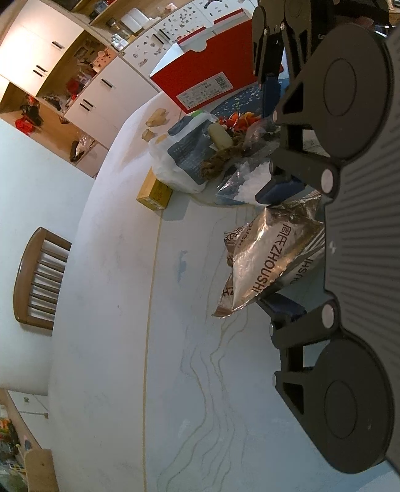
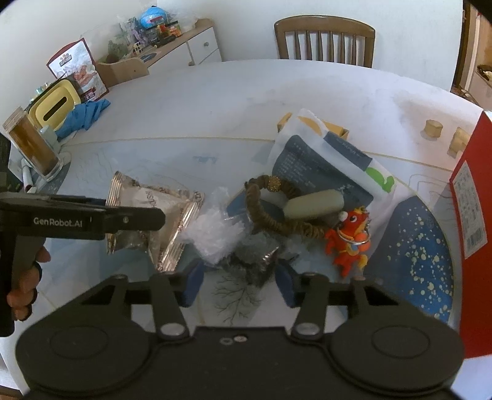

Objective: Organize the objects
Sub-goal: 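Grasp the silver snack bag with the left tool while the right tool grasps a dark item, then carry the silver snack bag toward the red box with the left tool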

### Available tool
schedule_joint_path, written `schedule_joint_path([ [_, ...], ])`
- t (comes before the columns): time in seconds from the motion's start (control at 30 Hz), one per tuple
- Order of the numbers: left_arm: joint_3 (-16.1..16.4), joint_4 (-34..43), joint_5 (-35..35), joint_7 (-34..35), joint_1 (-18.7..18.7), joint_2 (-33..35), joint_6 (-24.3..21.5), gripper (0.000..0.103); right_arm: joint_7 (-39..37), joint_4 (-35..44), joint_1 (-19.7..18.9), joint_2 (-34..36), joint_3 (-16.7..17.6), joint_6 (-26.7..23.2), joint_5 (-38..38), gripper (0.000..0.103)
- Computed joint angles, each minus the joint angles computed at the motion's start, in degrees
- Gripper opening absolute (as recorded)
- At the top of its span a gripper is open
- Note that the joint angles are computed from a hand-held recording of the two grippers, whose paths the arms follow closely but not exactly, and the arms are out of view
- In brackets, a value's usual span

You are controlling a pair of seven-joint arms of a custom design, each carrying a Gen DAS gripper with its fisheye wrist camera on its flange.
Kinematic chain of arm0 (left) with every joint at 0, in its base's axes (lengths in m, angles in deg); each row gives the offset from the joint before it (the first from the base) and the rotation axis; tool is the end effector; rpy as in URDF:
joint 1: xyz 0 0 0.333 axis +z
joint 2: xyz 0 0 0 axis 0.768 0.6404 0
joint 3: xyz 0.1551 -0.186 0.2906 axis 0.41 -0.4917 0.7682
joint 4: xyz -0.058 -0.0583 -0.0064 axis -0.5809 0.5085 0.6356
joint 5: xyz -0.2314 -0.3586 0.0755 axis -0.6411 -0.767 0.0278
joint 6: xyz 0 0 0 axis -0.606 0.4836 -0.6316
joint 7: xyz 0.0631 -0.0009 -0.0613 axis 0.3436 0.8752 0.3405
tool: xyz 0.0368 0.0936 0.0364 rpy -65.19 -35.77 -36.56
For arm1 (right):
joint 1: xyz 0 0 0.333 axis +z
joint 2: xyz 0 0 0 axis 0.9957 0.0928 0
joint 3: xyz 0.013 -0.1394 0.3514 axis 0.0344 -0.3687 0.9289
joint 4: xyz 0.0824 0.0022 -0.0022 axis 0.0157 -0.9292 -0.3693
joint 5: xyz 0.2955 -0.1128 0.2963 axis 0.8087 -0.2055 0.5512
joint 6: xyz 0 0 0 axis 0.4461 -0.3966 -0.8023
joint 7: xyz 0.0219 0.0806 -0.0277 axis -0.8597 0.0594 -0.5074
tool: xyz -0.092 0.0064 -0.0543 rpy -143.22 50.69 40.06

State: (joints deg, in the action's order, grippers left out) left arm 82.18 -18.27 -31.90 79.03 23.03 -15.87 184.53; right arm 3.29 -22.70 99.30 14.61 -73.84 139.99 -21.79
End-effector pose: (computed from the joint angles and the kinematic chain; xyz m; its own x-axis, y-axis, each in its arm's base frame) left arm 0.6506 -0.3762 0.4191 0.3763 -0.8499 0.3688 -0.6446 -0.5261 -0.5547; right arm 0.7630 0.3414 0.4536 0.8223 -0.5330 -0.1993 -0.5461 -0.6407 -0.5397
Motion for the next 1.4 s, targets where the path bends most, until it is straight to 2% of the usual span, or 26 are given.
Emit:
schedule_joint_path([
  [0.03,0.1,-0.1,0.1,-0.2,-0.2,-0.1,-0.2,0.060,0.1,-0.1,0.1,-0.1,-0.2,0.3,-0.3,0.029],
  [0.1,0.0,-0.4,0.2,-0.3,-0.3,-0.4,-0.8,0.057,0.7,-0.1,0.2,-0.2,-0.4,0.5,-0.6,0.021],
  [0.27,-0.4,-1.3,0.8,-2.0,-0.6,-1.3,-1.8,0.057,-0.4,-1.8,-0.4,-1.3,0.0,2.2,0.0,0.010],
  [0.77,-3.0,-2.4,5.7,-6.0,-0.7,-5.0,-4.7,0.055,-6.6,-10.5,-4.1,-8.7,0.9,5.2,8.2,0.007],
  [0.97,-4.3,-0.9,7.7,-5.7,-0.6,-5.7,-4.7,0.055,-8.5,-12.0,-5.5,-11.7,0.1,4.3,12.4,0.007],
  [1.23,-4.8,6.2,7.8,-0.1,-1.4,-3.0,-5.4,0.055,-10.3,-13.2,-6.9,-14.6,-1.5,5.3,16.2,0.008],
  [1.4,-3.8,13.3,6.8,5.0,-3.2,0.9,-5.9,0.055,-10.6,-12.5,-8.0,-14.7,-2.4,7.0,17.9,0.008],
])
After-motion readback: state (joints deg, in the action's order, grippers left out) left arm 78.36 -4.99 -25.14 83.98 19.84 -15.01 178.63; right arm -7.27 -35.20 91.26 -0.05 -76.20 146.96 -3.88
